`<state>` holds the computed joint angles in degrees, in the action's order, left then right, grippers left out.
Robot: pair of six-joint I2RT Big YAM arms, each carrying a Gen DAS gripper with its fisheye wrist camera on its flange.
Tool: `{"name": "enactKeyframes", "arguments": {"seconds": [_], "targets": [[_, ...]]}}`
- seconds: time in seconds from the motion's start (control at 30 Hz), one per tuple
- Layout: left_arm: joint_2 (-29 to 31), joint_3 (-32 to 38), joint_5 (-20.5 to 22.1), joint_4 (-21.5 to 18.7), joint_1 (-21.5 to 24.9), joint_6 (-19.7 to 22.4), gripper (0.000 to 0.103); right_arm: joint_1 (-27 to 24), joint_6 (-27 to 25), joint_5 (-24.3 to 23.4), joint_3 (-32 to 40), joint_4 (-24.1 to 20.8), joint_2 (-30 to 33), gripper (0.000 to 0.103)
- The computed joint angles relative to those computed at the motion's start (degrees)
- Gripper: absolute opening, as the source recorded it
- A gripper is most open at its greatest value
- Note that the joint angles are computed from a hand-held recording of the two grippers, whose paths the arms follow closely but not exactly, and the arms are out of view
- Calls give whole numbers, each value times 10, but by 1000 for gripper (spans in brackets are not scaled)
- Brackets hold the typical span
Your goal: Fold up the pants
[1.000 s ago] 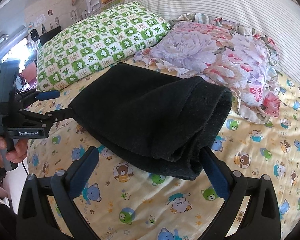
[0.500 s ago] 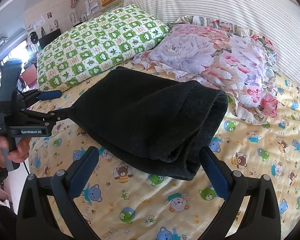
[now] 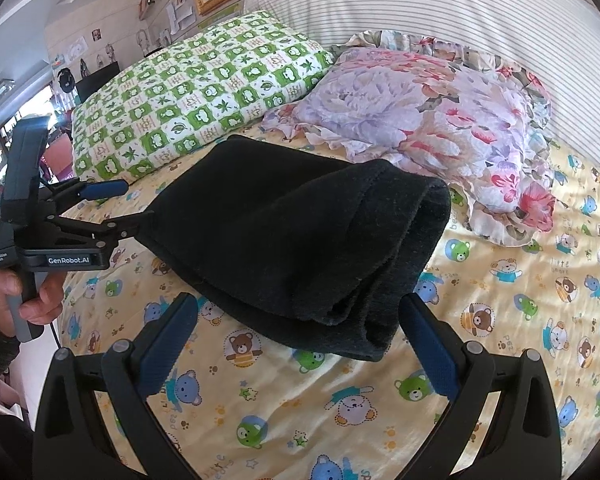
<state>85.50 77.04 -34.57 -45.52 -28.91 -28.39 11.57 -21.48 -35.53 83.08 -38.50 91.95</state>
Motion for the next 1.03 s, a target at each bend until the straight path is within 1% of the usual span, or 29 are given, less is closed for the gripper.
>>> {"name": "enactKeyframes", "arguments": {"seconds": [0.3, 0.87, 1.03], "targets": [[2, 2, 0, 0, 0, 1, 86, -1, 1, -1, 2, -1, 2, 100], [12, 25, -14, -15, -14, 10, 86, -16, 41, -17, 4, 10, 0, 101], [22, 45, -4, -29, -15, 6, 87, -22, 63, -32, 10, 13, 6, 101]]}}
